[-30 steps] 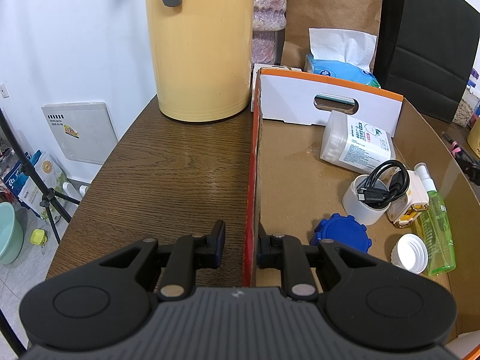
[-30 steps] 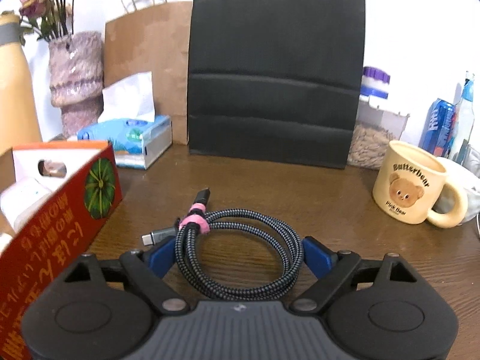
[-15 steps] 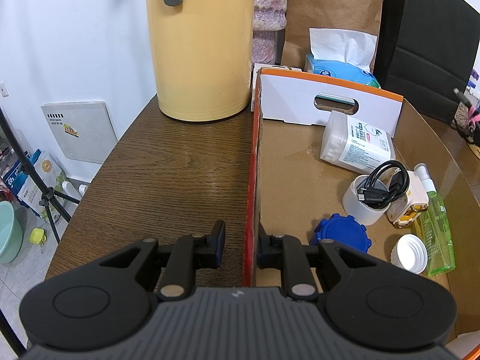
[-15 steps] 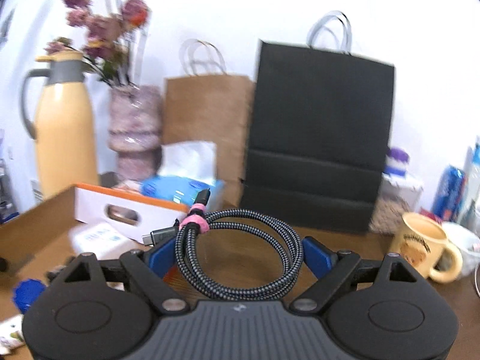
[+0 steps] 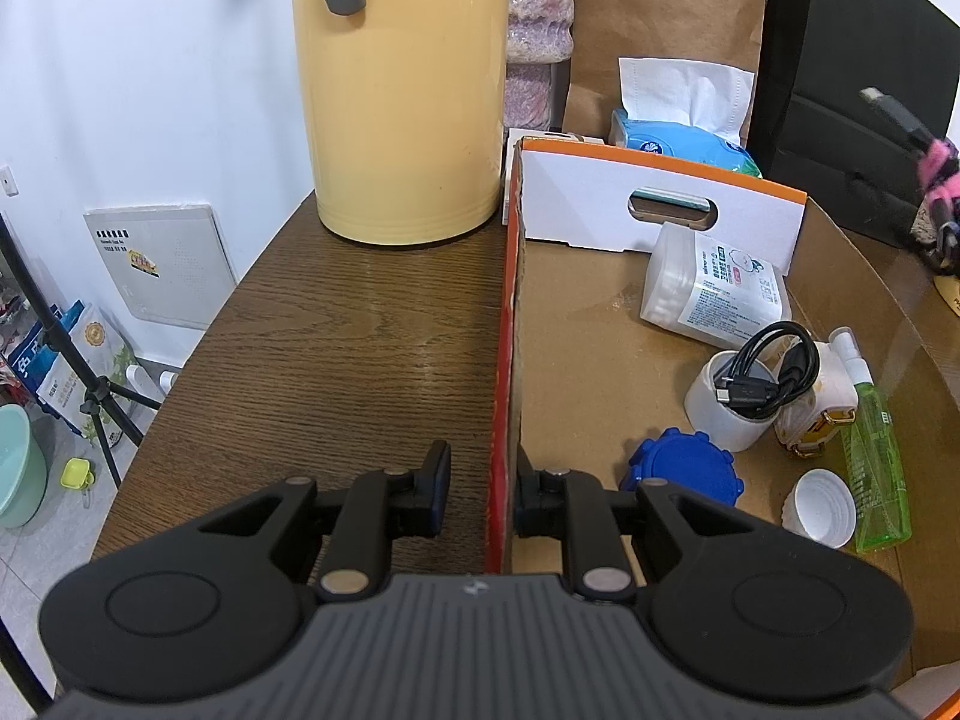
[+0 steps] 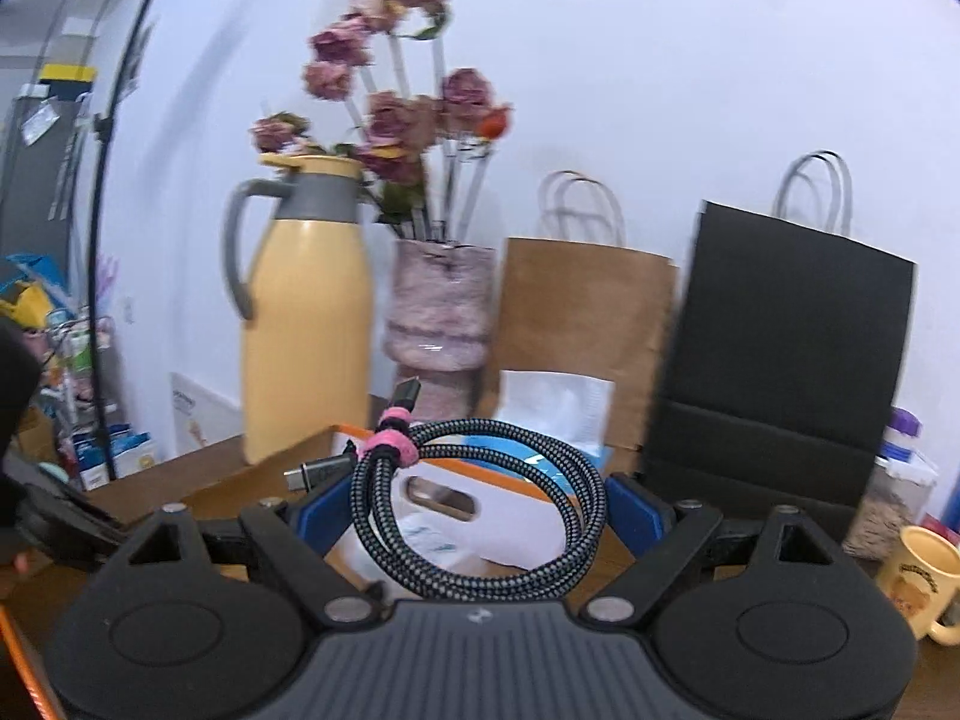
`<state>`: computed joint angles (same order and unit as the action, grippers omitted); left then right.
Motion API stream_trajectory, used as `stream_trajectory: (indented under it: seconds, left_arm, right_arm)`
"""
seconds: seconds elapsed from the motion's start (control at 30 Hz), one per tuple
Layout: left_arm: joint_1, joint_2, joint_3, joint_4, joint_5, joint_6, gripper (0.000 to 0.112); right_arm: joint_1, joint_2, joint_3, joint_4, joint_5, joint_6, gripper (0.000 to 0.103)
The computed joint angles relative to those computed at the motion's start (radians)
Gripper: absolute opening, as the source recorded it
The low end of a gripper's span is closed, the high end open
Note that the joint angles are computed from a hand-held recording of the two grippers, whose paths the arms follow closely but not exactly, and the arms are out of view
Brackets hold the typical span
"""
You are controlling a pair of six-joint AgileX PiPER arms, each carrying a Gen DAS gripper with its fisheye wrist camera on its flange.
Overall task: Organize rigid objects
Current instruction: 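Lift the braided cable and carry it over the tray, then lower the braided cable into the tray and open the right gripper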
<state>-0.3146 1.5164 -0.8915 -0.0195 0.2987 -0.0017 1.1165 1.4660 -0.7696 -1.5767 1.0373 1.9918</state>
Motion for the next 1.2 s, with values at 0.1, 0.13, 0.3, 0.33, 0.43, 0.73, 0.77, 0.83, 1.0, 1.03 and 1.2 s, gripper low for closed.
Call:
stream_trajectory:
  seconds: [0.1,0.13,0.3,0.33,0.43,0.73,0.77,0.83,1.0,1.03,1.2]
  left_arm:
    - [0.001,0.000,0.000,0.001,-0.001,0.001,0.020]
    - [0.000,-0.001,0.000,0.004,0.000,-0.003,0.020]
    - [-0.002,-0.001,0.000,0.008,0.000,-0.009,0.020]
    - [-0.002,-0.001,0.000,0.009,-0.001,-0.008,0.020]
    - [-0.004,-0.001,-0.001,0.018,0.001,-0.018,0.020]
    - [-0.005,0.000,-0.002,0.024,0.000,-0.024,0.020]
    - [-0.005,0.000,-0.002,0.024,0.000,-0.024,0.020]
    - [-0.007,-0.001,-0.001,0.027,0.000,-0.028,0.020]
    - [-0.006,-0.001,-0.001,0.027,0.000,-0.027,0.020]
    - [-0.005,0.000,-0.002,0.024,0.000,-0.024,0.020]
    - [-0.006,-0.001,-0.001,0.026,0.000,-0.026,0.020]
  right_arm:
    - [0.010,0.035,-0.040,0.009,-0.021,-0.028,0.088]
    - [0.011,0.047,-0.055,0.012,-0.031,-0.039,0.088]
    - [0.019,0.104,-0.110,0.037,-0.055,-0.081,0.088]
    - [0.017,0.113,-0.119,0.044,-0.060,-0.089,0.088]
    - [0.012,0.131,-0.133,0.061,-0.069,-0.102,0.088]
    - [0.005,0.152,-0.156,0.101,-0.072,-0.126,0.089]
    - [0.006,0.152,-0.157,0.103,-0.072,-0.128,0.090]
    - [0.000,0.154,-0.166,0.110,-0.077,-0.141,0.091]
    - [0.012,0.164,-0.166,0.097,-0.032,-0.120,0.103]
    - [0.012,0.165,-0.168,0.101,-0.029,-0.123,0.103]
    - [0.011,0.163,-0.163,0.101,-0.021,-0.119,0.103]
